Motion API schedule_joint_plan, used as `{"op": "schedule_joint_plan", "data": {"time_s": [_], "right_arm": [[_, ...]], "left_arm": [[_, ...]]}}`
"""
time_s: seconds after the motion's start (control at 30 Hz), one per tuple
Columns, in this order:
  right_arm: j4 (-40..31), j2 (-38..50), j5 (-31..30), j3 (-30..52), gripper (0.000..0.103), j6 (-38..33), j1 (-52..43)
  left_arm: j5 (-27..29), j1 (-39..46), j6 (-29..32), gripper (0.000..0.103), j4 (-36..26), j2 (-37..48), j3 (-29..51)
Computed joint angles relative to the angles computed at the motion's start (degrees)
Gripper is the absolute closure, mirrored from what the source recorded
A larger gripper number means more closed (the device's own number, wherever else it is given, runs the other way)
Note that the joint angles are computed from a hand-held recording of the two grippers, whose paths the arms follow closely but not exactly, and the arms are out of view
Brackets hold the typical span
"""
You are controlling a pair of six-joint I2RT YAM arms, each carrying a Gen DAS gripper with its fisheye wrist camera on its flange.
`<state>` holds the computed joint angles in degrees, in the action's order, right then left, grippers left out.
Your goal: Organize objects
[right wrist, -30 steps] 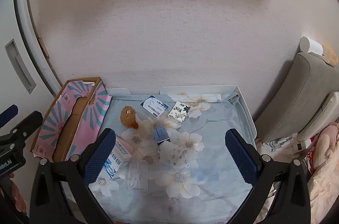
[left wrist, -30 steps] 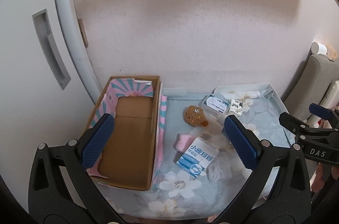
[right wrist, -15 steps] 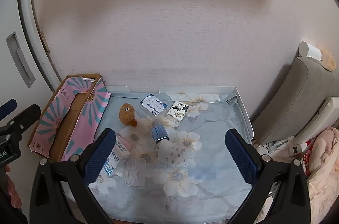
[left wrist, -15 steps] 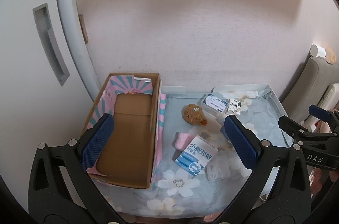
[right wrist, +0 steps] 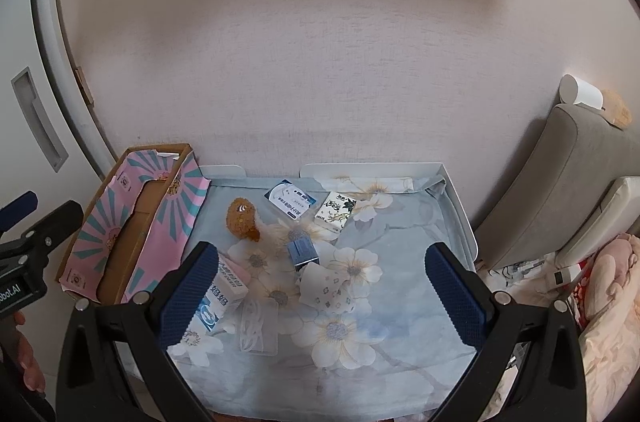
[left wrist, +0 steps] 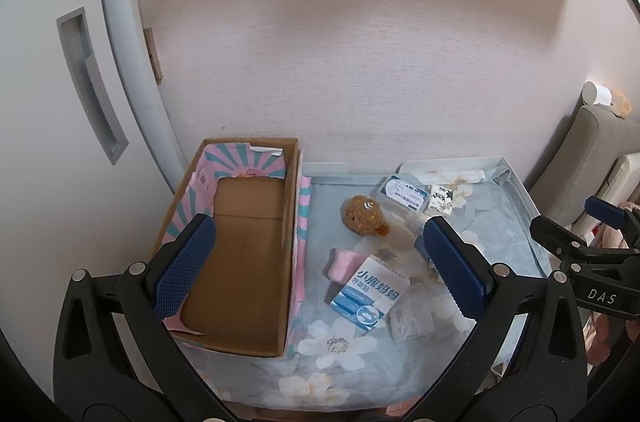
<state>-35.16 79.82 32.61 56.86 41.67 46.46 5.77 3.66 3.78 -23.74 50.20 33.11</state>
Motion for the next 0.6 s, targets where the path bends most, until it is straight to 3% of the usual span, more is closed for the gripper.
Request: {"op": "schedule_joint_plan", "data": {"time_s": [0.6], "right_arm": [[-1.7,0.5,1.6,1.2,0.000,1.2,1.9]], "left_arm": [[3.9,2.5,2.6,0.000,1.0,2.5,0.4]]}}
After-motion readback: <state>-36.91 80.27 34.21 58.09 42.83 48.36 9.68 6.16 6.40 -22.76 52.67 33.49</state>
